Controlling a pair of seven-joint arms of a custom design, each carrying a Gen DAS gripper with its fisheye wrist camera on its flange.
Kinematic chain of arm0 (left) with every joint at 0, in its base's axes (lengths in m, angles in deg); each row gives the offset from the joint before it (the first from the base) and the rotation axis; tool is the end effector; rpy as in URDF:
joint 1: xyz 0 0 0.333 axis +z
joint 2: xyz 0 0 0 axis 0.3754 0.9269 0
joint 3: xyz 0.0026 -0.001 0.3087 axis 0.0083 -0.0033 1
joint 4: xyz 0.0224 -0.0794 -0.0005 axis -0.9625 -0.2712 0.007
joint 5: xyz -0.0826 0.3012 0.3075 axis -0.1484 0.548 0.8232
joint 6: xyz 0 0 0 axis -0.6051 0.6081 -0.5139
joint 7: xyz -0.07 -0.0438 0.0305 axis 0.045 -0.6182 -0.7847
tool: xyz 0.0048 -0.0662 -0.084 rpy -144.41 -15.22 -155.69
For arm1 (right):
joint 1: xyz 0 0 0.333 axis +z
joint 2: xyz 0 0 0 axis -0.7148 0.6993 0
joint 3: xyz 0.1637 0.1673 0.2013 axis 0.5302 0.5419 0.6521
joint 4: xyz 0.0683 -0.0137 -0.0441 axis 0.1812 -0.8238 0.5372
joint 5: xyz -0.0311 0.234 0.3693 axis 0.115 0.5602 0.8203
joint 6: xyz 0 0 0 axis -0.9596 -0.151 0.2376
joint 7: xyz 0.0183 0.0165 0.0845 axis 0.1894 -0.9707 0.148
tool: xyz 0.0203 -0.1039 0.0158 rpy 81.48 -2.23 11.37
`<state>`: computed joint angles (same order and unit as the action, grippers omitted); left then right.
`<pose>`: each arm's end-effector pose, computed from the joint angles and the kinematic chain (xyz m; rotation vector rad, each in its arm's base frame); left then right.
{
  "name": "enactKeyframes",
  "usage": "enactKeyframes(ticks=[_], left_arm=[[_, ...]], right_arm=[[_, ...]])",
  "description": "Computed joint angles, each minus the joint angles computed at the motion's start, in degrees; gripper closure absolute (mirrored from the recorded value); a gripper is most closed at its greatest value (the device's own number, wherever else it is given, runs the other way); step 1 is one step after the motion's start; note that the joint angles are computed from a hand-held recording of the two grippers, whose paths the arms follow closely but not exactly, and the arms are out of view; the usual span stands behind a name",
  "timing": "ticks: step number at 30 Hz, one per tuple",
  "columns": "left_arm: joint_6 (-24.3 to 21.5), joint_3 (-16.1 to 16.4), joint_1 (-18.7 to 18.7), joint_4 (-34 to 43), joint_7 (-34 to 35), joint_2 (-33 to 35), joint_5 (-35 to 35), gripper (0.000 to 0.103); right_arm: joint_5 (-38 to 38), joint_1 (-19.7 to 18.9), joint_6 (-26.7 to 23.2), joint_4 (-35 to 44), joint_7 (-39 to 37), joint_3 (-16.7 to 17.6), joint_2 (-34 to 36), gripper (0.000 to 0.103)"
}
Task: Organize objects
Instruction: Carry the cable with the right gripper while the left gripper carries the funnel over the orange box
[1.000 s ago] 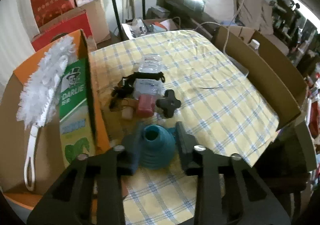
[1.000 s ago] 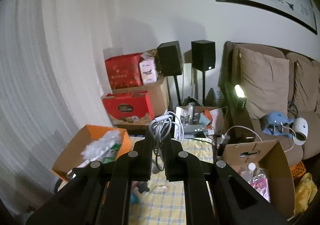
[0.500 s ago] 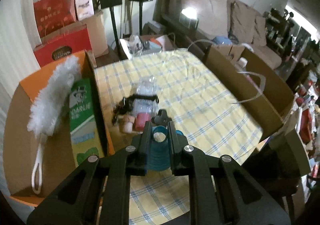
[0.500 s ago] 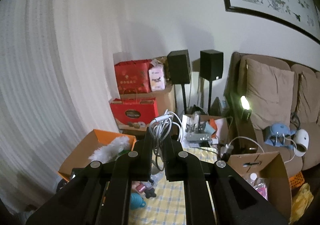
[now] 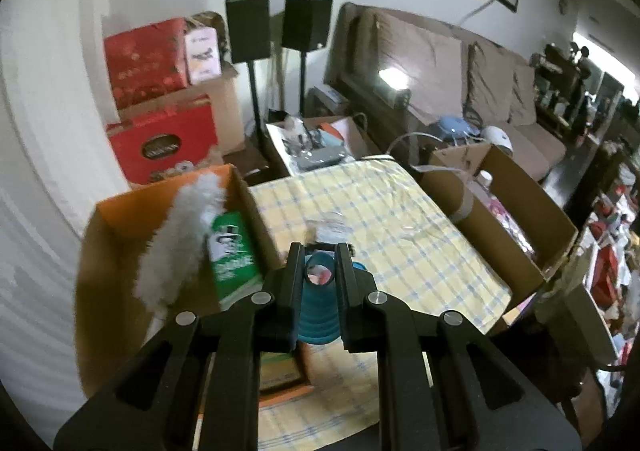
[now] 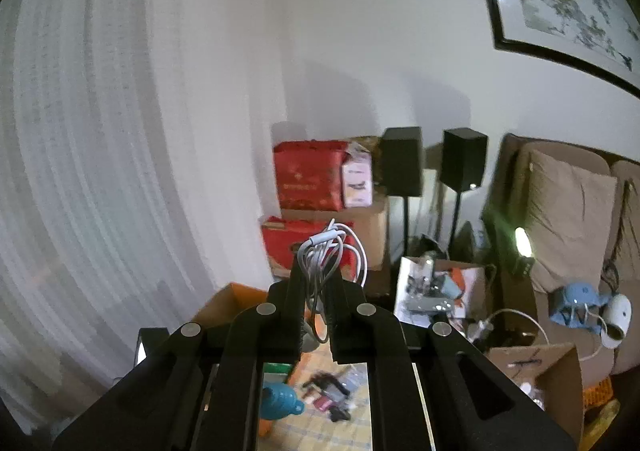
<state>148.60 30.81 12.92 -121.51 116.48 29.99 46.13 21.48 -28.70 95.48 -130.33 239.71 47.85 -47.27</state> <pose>0.7046 -0.3376 0.4248 -1.0505 2.4884 -1.0860 0.6061 0.2641 0.5806 -1.4371 1.5377 -0.9062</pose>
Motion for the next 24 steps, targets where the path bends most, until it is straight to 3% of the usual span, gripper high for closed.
enactKeyframes(ticks=[12,18,24], left_arm=[[0.4,3.4,2.7,-0.7,-3.7,-1.0,1.7,0.089],[-0.6,5.9,2.8,0.5,-7.2,0.7,5.1,0.089],[-0.9,7.1,3.1,0.6,-10.2,2.7,8.0,0.089]], right_arm=[[9.4,5.2,2.1,11.3,-10.8,-1.7,9.6,0.095],[19.1,7.2,3.7,17.7,-19.6,-2.1,15.8,0.095],[30.8,7.3,3.4,25.7,-30.2,-0.1,23.3,0.095]])
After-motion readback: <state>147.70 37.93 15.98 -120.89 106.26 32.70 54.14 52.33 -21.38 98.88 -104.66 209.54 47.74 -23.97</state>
